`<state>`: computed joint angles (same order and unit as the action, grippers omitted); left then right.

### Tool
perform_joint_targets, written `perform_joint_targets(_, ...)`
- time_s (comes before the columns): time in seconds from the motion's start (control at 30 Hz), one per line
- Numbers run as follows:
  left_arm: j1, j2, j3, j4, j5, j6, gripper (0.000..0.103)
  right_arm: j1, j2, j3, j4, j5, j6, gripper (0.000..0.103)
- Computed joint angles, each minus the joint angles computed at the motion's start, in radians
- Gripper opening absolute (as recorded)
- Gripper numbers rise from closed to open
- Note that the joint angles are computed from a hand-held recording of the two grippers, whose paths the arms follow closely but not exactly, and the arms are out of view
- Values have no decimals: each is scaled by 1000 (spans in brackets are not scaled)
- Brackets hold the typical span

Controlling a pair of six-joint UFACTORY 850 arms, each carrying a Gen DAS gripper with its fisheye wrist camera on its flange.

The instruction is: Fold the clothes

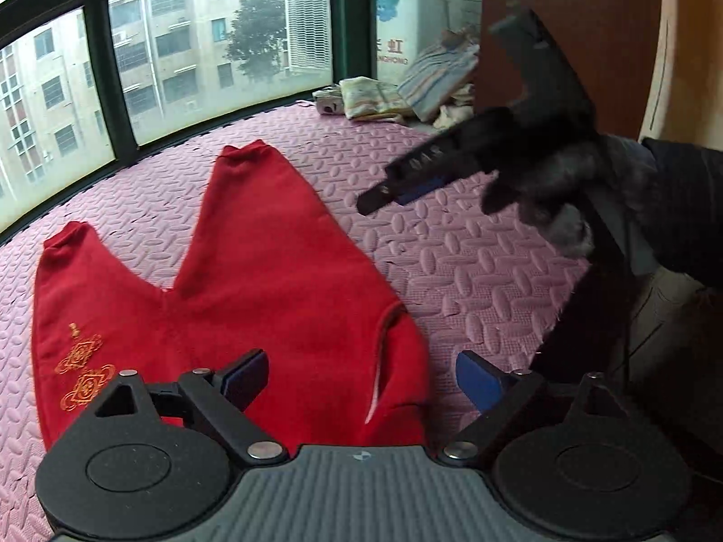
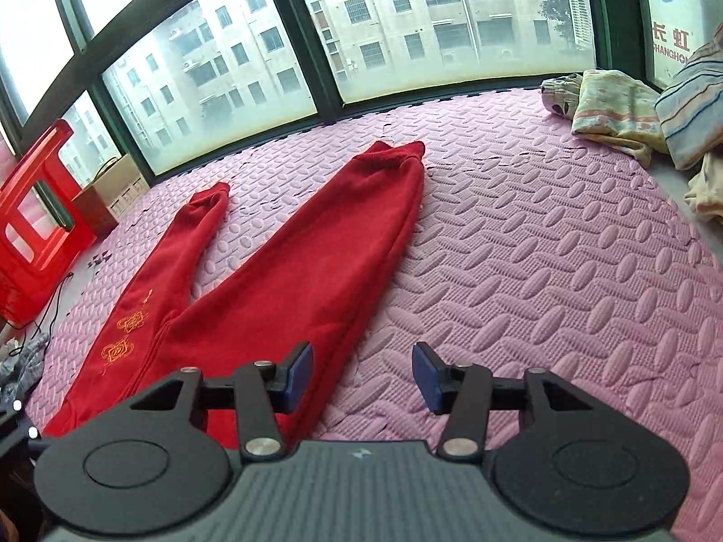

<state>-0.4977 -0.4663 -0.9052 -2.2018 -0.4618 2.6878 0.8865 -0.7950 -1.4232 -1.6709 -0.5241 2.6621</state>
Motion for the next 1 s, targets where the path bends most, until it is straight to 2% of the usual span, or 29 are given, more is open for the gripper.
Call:
perform_joint_targets(0.23, -45, -43, -24, -127, 50, 151, 84, -75, -55, -96, 68, 42, -124, 48)
perform_joint_targets(0.3, -44, -53, -31, -115, 56, 143, 78, -96, -78, -137, 96, 53, -169, 48)
perform_joint_targets(0.4, -43, -62, -34, -129, 61, 172, 62, -128, -116, -203, 156, 66, -267, 48)
perform_joint_targets(0.43, -42, -64, -36, -139, 62, 185, 60, -138, -131, -228, 197, 66, -320, 48)
perform_joint_targets(0.53, -31, -66, -46, -85, 53, 125, 50, -168, -174, -297, 282, 71, -415, 48)
perform_joint_targets(0.67, -6, -67, -69, 92, 31, -61, 25, -204, -237, -390, 374, 74, -503, 48)
perform_joint_targets(0.77, 19, -63, -79, 195, -8, -181, 19, -224, -286, -464, 455, 65, -573, 47)
perform_joint_targets(0.87, 49, -61, -93, 282, -51, -302, 17, -234, -318, -515, 478, 58, -592, 40)
perform_joint_targets(0.93, 72, -61, -104, 330, -85, -380, 16, -241, -337, -549, 521, 63, -623, 16)
perform_joint_targets(1.0, 99, -61, -111, 361, -123, -447, 16, -242, -351, -576, 552, 55, -653, 13)
